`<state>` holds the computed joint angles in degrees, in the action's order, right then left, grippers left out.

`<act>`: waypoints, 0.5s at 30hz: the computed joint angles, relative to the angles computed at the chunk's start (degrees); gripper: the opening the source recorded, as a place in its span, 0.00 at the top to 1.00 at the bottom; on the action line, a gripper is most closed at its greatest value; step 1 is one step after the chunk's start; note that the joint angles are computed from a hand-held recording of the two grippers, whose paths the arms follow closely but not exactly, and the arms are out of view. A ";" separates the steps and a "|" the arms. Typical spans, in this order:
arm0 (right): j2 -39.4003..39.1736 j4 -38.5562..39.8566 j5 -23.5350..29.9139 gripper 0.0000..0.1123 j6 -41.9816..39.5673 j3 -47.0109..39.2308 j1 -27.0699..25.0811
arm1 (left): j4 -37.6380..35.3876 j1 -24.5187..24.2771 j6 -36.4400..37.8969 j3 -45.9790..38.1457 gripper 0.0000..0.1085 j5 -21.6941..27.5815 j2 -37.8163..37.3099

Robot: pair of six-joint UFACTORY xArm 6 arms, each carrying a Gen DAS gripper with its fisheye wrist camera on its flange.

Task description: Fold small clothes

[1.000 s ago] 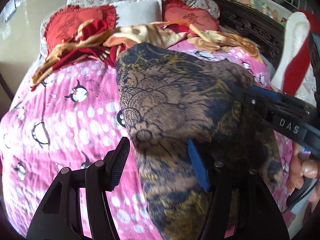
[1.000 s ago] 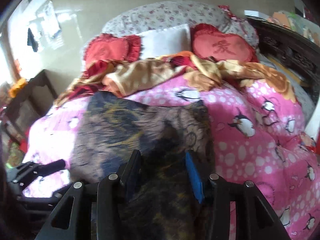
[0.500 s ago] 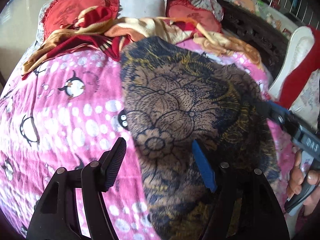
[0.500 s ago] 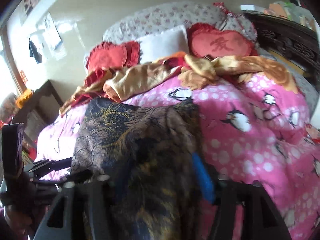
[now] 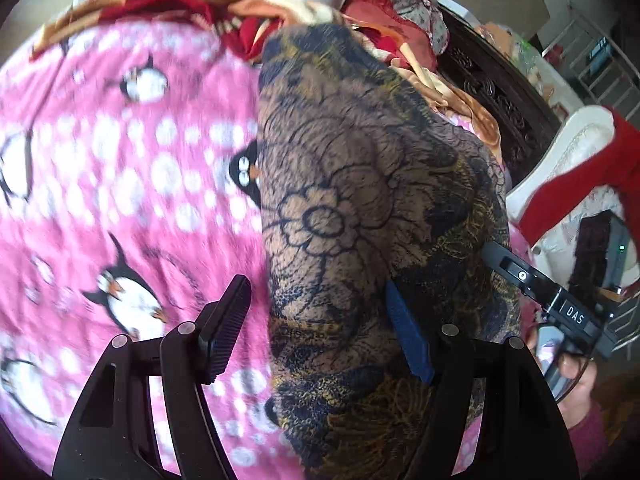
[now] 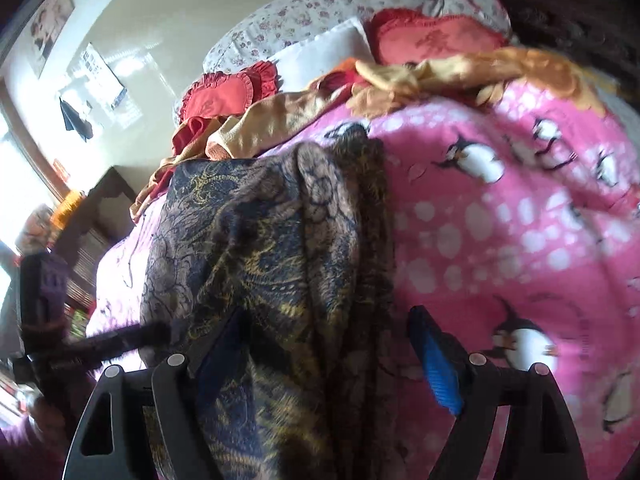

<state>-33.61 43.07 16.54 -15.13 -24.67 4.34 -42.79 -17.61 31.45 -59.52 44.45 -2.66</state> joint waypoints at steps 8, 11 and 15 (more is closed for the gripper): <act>0.15 -1.10 0.71 0.71 1.40 -1.39 2.30 | -2.19 -0.99 2.04 -0.80 0.48 1.82 0.38; -2.44 -2.80 2.24 0.75 3.76 -1.18 2.85 | -1.53 -0.98 3.22 -0.79 0.71 2.10 -1.04; -6.89 -2.44 5.70 0.78 5.99 -1.41 3.81 | -2.12 1.68 4.05 -0.16 0.74 6.50 -4.93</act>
<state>-40.50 40.63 22.24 -9.14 -26.08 8.16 -44.91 -15.94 35.49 -59.68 50.95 -7.59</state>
